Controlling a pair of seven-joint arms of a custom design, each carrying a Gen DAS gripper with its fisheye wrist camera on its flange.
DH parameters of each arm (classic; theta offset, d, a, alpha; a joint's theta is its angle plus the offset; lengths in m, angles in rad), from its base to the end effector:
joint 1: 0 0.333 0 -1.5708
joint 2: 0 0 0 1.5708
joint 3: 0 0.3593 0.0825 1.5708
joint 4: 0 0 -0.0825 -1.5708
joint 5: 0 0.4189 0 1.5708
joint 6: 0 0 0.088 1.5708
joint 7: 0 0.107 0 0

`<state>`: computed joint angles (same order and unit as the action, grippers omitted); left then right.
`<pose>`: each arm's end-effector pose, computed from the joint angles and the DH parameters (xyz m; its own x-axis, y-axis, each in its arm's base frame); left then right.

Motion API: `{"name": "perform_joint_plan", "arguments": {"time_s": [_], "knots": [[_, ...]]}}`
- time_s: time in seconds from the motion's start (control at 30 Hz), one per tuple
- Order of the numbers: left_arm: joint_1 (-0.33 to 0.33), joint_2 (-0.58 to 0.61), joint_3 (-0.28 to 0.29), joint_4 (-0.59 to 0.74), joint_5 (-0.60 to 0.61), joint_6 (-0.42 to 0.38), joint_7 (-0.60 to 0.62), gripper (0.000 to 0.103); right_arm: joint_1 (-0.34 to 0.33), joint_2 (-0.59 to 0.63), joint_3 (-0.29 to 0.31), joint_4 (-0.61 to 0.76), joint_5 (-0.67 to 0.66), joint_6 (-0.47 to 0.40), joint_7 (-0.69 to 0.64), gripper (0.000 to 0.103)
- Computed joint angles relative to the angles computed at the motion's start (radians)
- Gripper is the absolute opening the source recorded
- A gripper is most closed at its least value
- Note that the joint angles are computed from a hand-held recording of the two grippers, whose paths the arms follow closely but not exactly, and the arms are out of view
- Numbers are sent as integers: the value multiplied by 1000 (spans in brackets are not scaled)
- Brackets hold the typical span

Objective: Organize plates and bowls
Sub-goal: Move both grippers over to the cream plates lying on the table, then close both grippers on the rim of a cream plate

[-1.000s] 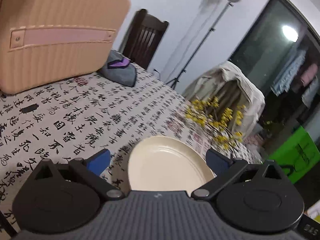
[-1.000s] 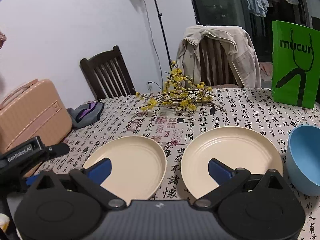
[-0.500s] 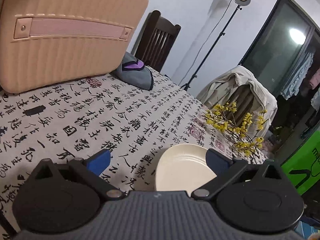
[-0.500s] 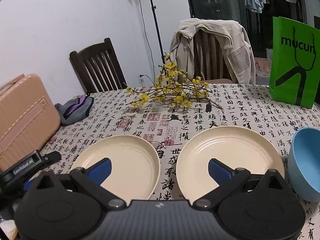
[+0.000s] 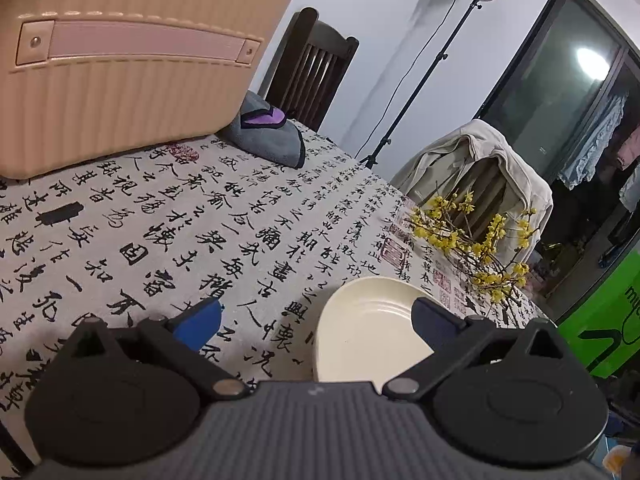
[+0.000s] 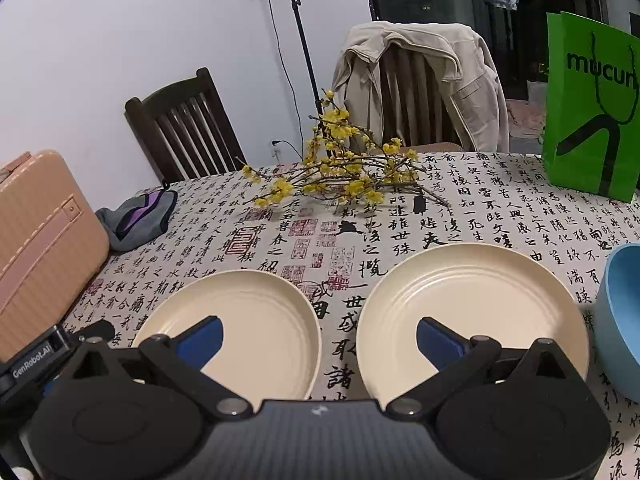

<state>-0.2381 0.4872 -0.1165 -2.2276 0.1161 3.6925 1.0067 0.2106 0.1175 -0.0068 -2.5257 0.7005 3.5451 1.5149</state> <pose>0.5847 -0.2268 0.2802 -0.0968 -0.8877 0.4501 -0.6549 -0.2837 -0.7004 0.5153 0.0256 0.3406 -0.3688 -0.8897 -0.2690 -0.5624 0.4440 -0.6976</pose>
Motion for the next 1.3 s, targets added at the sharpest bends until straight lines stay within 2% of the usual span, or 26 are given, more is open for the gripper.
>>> {"name": "perform_joint_plan", "arguments": {"time_s": [0.07, 0.17, 0.37, 0.5, 0.6, 0.7, 0.77, 0.83, 0.9, 0.93, 0.97, 1.07, 1.13, 1.17, 1.27, 1.3], "knots": [[-3, 1, 4, 5, -5, -15, 3, 103, 11, 5, -7, 13, 24, -16, -29, 103], [28, 4, -17, 17, 38, -50, -20, 103, 48, 14, -28, 41, 107, -38, -124, 103], [36, 10, -19, 23, 69, -59, -43, 103, 31, 9, -22, 50, 82, -50, -127, 103], [39, 11, -20, 26, 82, -71, -47, 103, 38, 14, -35, 71, 110, -56, -174, 103], [47, 13, -25, 30, 98, -79, -55, 103, 108, 37, -89, 122, 258, -71, -337, 103], [37, 13, -17, 31, 92, -86, -52, 103, 119, 60, -94, 151, 312, -75, -399, 102], [45, 16, -23, 35, 103, -95, -58, 103, 116, 74, -87, 160, 304, -78, -408, 97], [54, 18, -30, 39, 118, -103, -63, 103, 156, 94, -116, 182, 360, -85, -478, 90], [43, 18, -23, 40, 119, -105, -54, 103, 155, 106, -112, 188, 354, -92, -491, 85], [31, 17, -14, 39, 111, -105, -45, 102, 145, 111, -103, 187, 335, -96, -480, 82], [18, 17, -5, 37, 100, -99, -35, 101, 135, 114, -95, 184, 314, -99, -464, 74], [23, 17, -14, 35, 115, -96, -23, 97, 117, 121, -89, 181, 269, -124, -417, 57], [9, 16, -6, 33, 109, -93, -4, 92, 64, 120, -47, 165, 183, -127, -338, 51], [1, 16, -1, 33, 103, -91, 6, 92, 79, 123, -63, 166, 176, -127, -332, 49], [-3, 17, -2, 33, 94, -97, 20, 87, 237, 148, -213, 193, 276, -145, -405, 48], [7, 18, -11, 35, 102, -101, 16, 85, 249, 150, -228, 193, 277, -153, -404, 47]]}}
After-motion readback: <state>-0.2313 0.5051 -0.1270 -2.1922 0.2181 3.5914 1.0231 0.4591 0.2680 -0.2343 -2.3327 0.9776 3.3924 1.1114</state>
